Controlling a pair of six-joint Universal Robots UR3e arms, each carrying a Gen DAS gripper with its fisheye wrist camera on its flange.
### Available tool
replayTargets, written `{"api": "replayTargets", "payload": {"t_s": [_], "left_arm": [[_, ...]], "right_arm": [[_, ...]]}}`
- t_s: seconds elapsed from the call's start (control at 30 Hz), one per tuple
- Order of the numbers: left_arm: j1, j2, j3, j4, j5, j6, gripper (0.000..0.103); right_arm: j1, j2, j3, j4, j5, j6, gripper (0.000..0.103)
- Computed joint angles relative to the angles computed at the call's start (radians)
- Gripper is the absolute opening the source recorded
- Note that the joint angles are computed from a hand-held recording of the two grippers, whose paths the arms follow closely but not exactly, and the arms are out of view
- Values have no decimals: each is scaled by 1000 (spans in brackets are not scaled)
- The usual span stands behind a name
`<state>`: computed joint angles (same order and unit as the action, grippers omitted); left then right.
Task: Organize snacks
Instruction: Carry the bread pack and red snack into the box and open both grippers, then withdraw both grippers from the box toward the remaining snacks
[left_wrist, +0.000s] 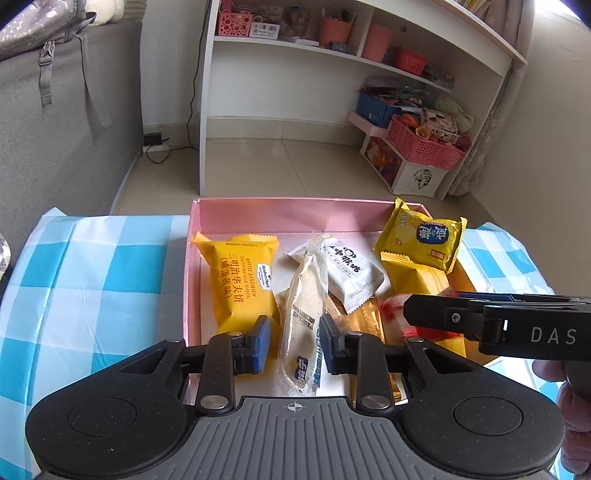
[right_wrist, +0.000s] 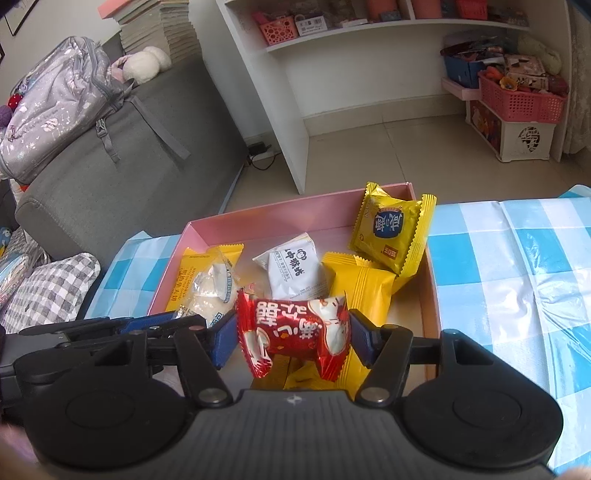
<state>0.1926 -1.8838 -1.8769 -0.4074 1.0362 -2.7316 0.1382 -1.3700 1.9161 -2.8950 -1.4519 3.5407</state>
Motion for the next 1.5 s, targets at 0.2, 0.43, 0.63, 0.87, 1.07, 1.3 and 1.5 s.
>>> {"api": "replayTargets", "payload": {"t_s": [0.2, 0.43, 0.63, 0.87, 1.07, 1.3, 1.5], "left_arm": [[17, 60, -35, -24, -25, 21, 56], [46, 163, -96, -84, -49, 74, 67], [77, 270, -160, -158, -63, 138, 76], [123, 423, -259, -237, -79, 229, 88], [176, 561, -340, -325, -98, 297, 92], [260, 737, -430, -463, -129, 379, 96], [350, 900, -511, -597, -156, 488, 97]], "right_arm": [[3, -44, 9, 17, -14, -4, 72], [14, -119, 22, 74, -53, -34, 81], [22, -191, 59, 105, -76, -35, 88], [45, -273, 122, 130, -111, -23, 95], [75, -330, 166, 154, -143, -8, 97], [112, -398, 223, 171, -172, -2, 99], [154, -433, 275, 165, -211, 14, 101]]}}
